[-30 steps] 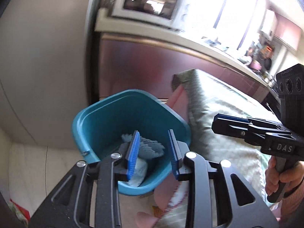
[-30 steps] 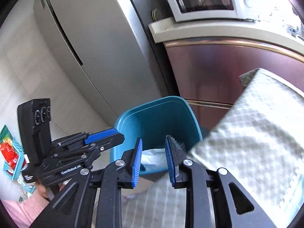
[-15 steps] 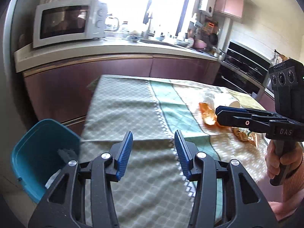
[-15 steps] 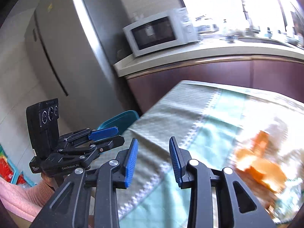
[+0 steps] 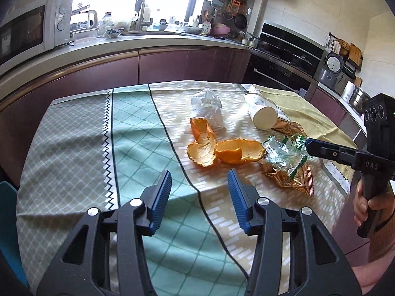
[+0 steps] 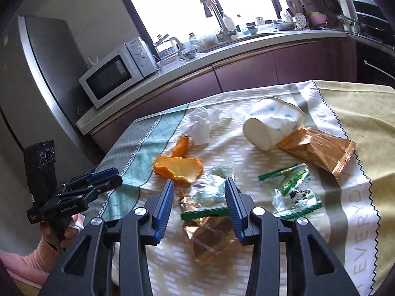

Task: Collect trash
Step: 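Grasp an orange peel with the left tool while the right tool grasps a clear wrapper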

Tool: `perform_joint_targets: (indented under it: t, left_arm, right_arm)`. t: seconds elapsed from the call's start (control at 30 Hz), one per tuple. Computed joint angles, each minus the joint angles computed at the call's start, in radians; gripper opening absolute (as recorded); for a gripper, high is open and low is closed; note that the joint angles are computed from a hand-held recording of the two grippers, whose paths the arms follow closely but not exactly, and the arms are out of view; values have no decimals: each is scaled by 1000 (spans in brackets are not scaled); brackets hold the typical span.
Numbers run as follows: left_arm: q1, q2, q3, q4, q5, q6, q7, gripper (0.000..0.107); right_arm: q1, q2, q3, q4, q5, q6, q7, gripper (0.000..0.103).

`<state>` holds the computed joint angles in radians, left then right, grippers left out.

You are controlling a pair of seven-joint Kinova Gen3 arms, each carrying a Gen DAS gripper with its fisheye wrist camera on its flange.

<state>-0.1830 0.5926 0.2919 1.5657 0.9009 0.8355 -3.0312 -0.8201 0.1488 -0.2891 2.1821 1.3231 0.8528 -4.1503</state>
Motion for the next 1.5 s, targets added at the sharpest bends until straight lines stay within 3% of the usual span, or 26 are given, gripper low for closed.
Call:
perform_joint_targets:
  t: [0.43,0.67,0.9,1.0,1.13,1.5]
  left_arm:
    - [113,48,2,-79,-112,35,151,47]
    - [151,95,-2,-154,-173,52,283,47]
    - [175,129,6,-218,-225,80,372,44]
    - [182,130,9,-220,-244,79,388,32]
    - [169,117,27,-188,-239,53,367,23]
    - [88,66,50,-114,-151,55,268,16]
  right_arm:
    - [61,22,11,61,171,-132,-175,43]
    - [77,16,-11,91,250,-132,-252,15]
    - [65,7,-31,105,264,-87,-276,14]
    - [52,2,-39,106,251,-60,-276,13]
    - [39,-7,-45,116,247,-35,-290,13]
    - [19,-22,-49,93,228,15,-236,12]
